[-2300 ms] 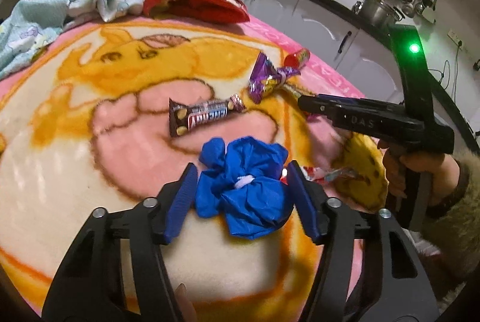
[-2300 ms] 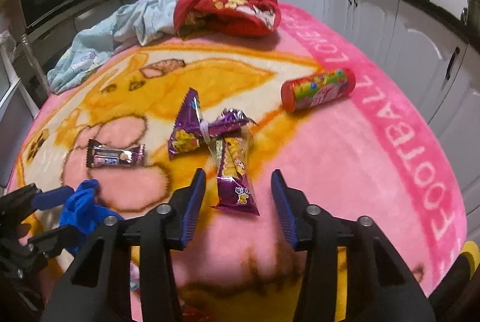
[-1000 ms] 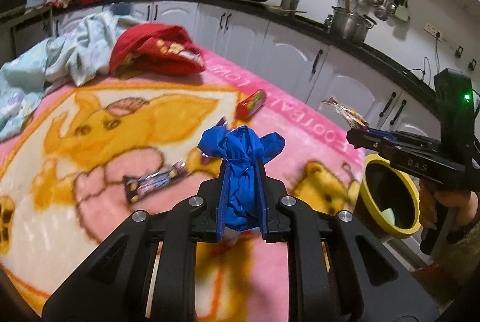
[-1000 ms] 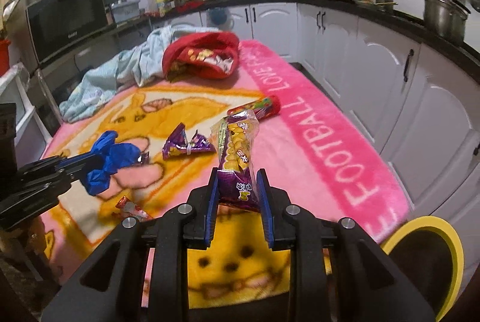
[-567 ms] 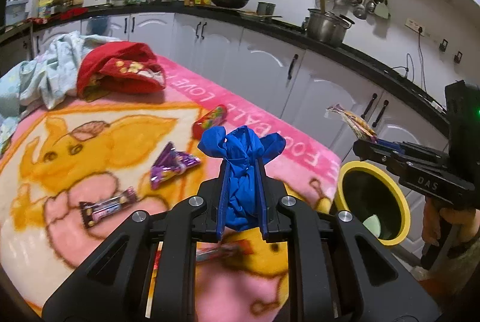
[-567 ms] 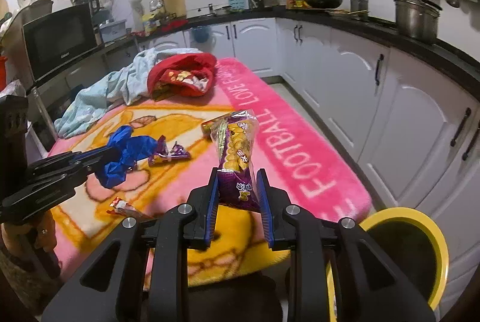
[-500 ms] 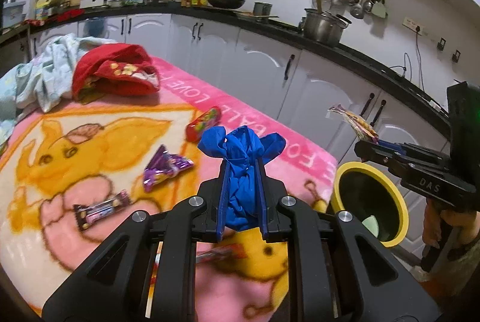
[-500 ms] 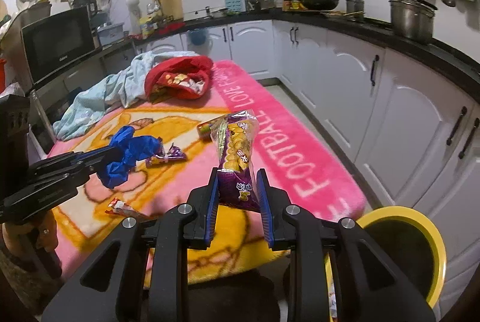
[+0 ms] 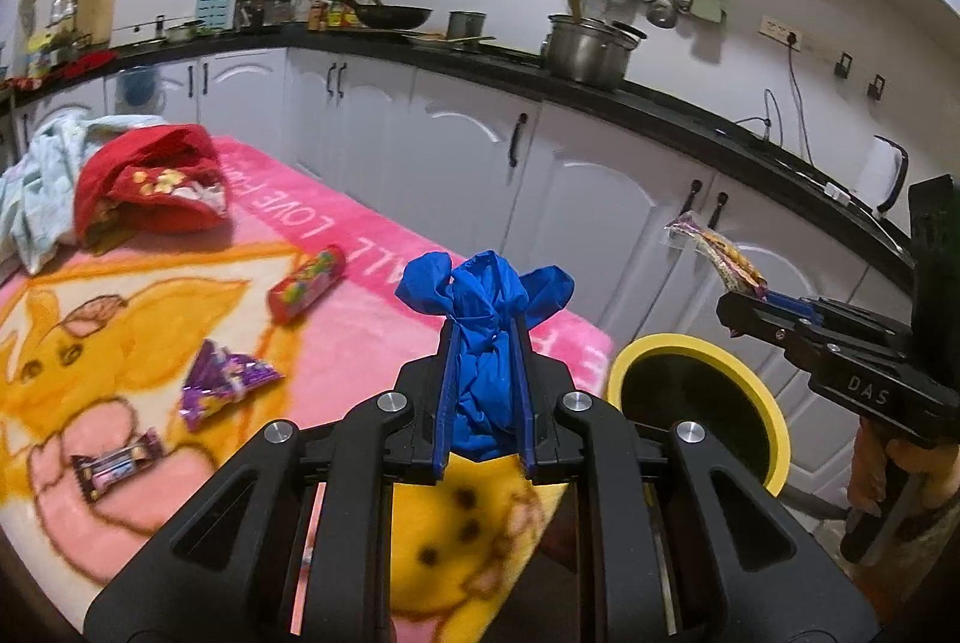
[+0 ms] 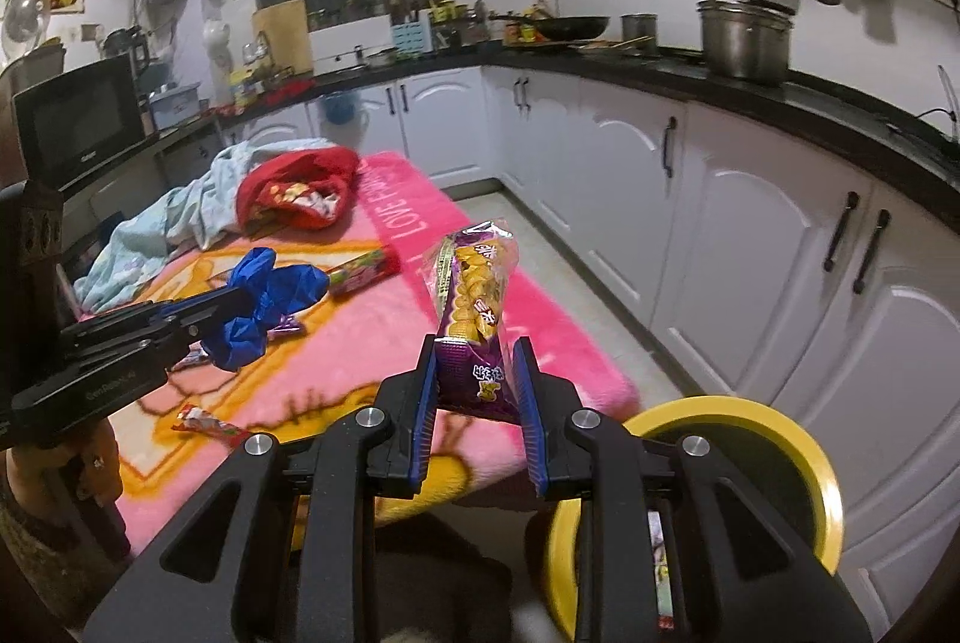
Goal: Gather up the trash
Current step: 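Carry the blue cloth and purple snack bag over the yellow bin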
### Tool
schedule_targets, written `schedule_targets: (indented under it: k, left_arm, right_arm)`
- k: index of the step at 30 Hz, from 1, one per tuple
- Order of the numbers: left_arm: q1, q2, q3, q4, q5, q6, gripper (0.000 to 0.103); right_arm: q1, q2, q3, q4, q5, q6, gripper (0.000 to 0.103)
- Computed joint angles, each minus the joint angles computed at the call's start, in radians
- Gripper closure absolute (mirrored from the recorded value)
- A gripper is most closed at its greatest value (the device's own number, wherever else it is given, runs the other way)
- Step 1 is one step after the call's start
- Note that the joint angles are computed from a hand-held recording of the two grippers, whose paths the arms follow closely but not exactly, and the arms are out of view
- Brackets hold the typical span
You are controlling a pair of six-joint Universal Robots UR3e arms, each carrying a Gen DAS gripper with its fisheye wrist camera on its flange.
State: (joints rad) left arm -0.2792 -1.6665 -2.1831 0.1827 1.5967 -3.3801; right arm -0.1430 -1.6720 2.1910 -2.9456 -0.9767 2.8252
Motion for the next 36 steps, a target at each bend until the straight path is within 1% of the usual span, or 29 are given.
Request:
schedule_targets:
  k: [6,15,21,27,36]
  left_arm:
    - [-0.064,-0.096,0.119,-0.022,0.017,0.003,0.092]
    - [-0.138,-0.229,0.287,-0.054,0.025,0.003,0.092]
    - [-0.192,-0.335,0.429,-0.103,0.031,0.005,0.092]
    - [-0.235,-0.435,0.565,-0.160,0.033,0.011,0.092]
    - [-0.280,-0.554,0.724,-0.224,0.034,0.022,0.092]
  right_arm:
    - [-0.111,-0.088,0.077,0.018,0.041,-0.046,0.079]
    - [-0.299,-0.209,0.182,0.103,0.107,-0.142,0.079]
    - [-0.411,-0.265,0.238,0.157,0.141,-0.206,0.079]
    - [-0.516,-0.293,0.288,0.204,0.177,-0.274,0.079]
    - [-0.609,-0.305,0.347,0.218,0.194,-0.352,0.079]
